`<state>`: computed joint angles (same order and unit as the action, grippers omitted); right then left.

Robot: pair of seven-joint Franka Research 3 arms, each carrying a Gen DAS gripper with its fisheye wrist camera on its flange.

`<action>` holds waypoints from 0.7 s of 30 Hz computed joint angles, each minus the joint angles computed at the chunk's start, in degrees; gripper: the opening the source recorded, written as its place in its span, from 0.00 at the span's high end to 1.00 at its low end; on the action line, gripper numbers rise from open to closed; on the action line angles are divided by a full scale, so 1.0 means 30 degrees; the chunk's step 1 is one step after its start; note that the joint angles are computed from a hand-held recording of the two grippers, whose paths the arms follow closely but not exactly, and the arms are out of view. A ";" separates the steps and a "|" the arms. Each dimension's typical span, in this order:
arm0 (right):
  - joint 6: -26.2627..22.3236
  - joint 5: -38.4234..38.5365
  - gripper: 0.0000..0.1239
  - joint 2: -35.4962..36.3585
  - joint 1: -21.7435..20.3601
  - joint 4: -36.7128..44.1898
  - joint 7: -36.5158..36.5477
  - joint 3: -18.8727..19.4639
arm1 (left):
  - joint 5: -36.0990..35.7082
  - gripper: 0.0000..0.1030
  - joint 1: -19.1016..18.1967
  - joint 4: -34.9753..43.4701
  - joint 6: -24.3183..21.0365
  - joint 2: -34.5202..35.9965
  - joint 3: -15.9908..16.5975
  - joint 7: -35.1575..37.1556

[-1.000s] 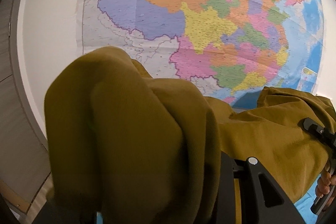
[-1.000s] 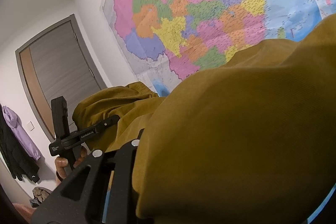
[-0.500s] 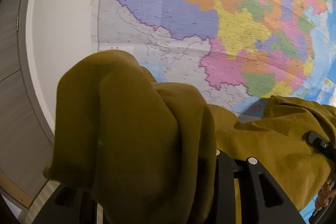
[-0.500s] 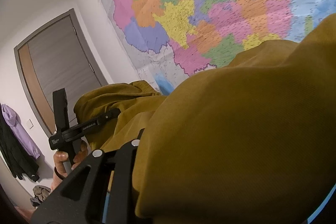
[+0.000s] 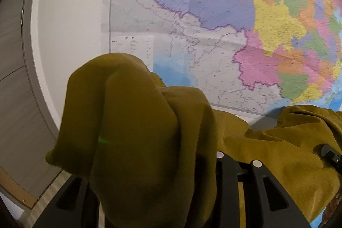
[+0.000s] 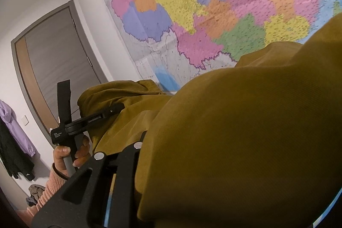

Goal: Fold large clothes
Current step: 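Lift the folded olive jacket high with both grippers and carry it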

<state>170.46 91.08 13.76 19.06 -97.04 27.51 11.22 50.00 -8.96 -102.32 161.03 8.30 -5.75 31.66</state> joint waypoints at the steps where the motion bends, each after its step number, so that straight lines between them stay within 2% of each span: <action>1: 0.0119 -0.0149 0.84 0.0210 0.0076 0.0196 0.0049 0.0004 | -0.0099 0.68 0.0047 0.0127 -0.0105 0.0146 0.0021 0.0118; 7: 0.0769 -0.0333 0.84 0.1559 0.0180 0.1518 0.0029 0.0325 | -0.0783 0.67 0.0091 0.1358 -0.0753 0.1380 0.0301 0.0514; 11: 0.1054 -0.3159 0.84 0.2479 0.0369 0.1603 0.1923 0.0485 | -0.1304 0.67 0.0027 0.2085 -0.1206 0.2394 0.0632 0.0651; 13: 0.1092 -0.3802 0.84 0.2880 0.0133 0.1472 0.2256 0.0829 | -0.1870 0.67 0.0102 0.2443 -0.1401 0.3120 0.0698 0.1038; 18: 0.0093 -0.4742 0.82 0.3242 -0.0668 0.0810 0.3224 0.1504 | -0.2447 0.67 -0.0033 0.2629 -0.1204 0.4268 0.1215 0.1067; 21: -0.0995 -0.4936 0.71 0.2670 -0.1145 -0.0199 0.3677 0.1629 | -0.2668 0.65 -0.0109 0.2806 -0.1434 0.4650 0.1407 0.1148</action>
